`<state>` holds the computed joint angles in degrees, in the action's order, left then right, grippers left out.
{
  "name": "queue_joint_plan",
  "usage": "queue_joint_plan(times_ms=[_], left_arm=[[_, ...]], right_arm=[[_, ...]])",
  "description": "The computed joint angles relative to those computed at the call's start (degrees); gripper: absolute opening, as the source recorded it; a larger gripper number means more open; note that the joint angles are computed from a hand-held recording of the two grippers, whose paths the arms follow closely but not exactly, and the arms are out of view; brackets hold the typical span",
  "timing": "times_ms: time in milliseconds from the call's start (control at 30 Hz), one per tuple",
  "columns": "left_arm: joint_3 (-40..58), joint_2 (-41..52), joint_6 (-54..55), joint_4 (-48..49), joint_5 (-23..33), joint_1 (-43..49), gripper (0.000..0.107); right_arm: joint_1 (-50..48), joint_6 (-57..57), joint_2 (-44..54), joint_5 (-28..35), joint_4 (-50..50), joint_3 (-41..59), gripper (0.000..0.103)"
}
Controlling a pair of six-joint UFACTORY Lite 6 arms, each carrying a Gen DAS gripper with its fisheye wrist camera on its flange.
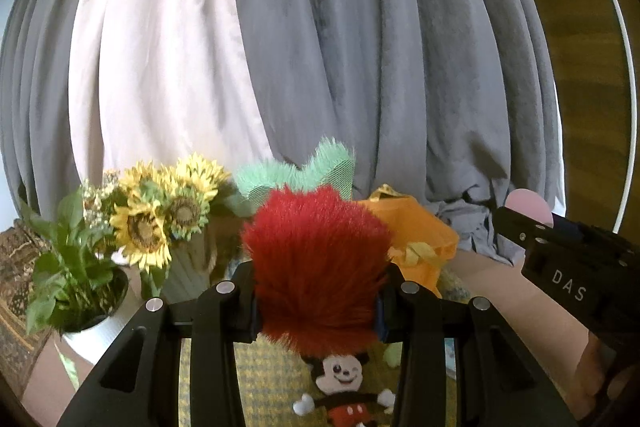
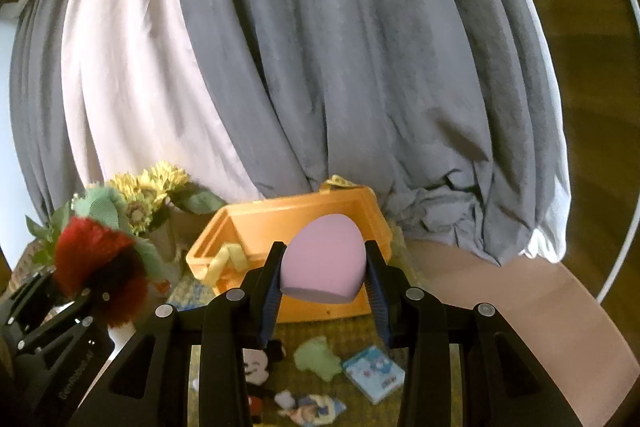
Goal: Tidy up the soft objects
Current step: 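Carry the strawberry plush with the left tool while the right tool carries the sponge over the crate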
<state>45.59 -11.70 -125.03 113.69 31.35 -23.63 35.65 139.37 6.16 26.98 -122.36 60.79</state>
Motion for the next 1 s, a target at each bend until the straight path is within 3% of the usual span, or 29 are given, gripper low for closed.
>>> queue_joint_plan(times_ms=[267,700,833,1000], left_arm=[[6.9,7.4,-5.2,7.3,-2.2,4.4,0.039],[22.0,22.0,-8.7,13.6,-5.1,9.2,0.039],[27.4,26.7,-8.3,13.9,-6.2,10.4,0.039],[34.5,32.6,-7.0,13.9,-7.6,11.6,0.039]], right_arm=[[-2.8,2.7,7.9,-3.0,-5.0,9.6,0.039],[-6.7,-2.4,23.0,-10.0,-3.5,30.0,0.039],[-7.7,-8.7,28.8,-12.5,1.9,38.3,0.039],[-9.0,-27.2,37.1,-15.8,19.8,50.1,0.039]])
